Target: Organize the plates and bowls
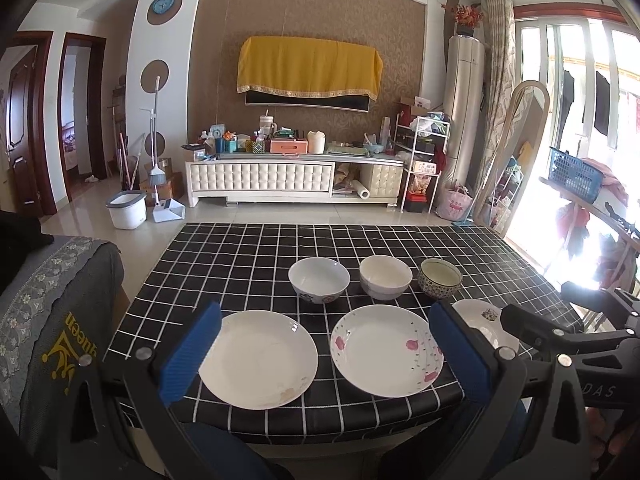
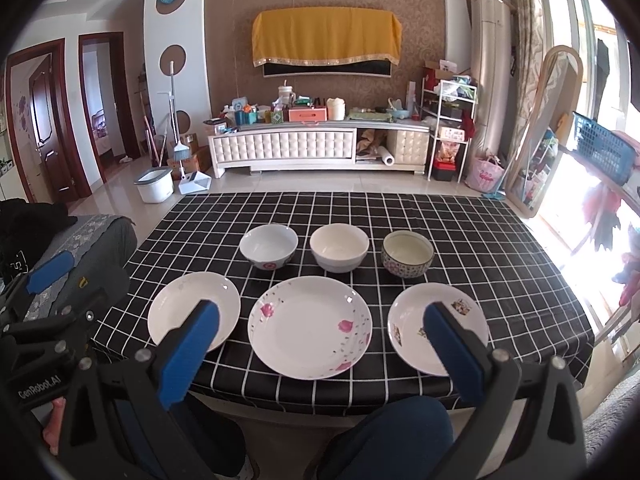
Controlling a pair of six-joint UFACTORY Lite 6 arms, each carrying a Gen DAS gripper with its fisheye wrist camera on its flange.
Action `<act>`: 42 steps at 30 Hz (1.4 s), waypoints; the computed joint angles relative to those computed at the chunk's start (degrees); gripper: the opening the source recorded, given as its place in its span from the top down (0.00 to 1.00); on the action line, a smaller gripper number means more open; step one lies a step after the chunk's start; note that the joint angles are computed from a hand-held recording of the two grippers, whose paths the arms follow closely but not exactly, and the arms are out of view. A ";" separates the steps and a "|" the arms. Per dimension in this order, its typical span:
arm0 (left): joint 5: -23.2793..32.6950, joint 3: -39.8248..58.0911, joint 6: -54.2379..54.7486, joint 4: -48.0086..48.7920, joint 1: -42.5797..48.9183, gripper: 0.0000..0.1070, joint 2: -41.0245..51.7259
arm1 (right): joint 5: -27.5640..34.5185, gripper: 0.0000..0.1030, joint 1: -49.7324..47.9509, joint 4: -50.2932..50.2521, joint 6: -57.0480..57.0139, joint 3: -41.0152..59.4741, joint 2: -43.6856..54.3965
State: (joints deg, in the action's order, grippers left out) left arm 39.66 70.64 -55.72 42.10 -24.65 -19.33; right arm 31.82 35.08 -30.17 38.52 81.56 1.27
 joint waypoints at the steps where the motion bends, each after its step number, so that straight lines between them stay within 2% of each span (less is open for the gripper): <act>1: -0.03 -0.01 0.07 -0.18 0.02 0.04 -0.02 | 0.04 0.00 -0.03 0.19 -0.13 -0.03 -0.04; 42: 0.01 -0.70 0.74 -1.22 0.29 0.04 -0.34 | 1.37 0.00 0.04 1.48 -2.12 0.09 -0.92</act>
State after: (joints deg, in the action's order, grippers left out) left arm 39.67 69.94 -54.98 40.88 -24.35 -19.67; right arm 33.20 35.12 -28.69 36.40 81.65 0.35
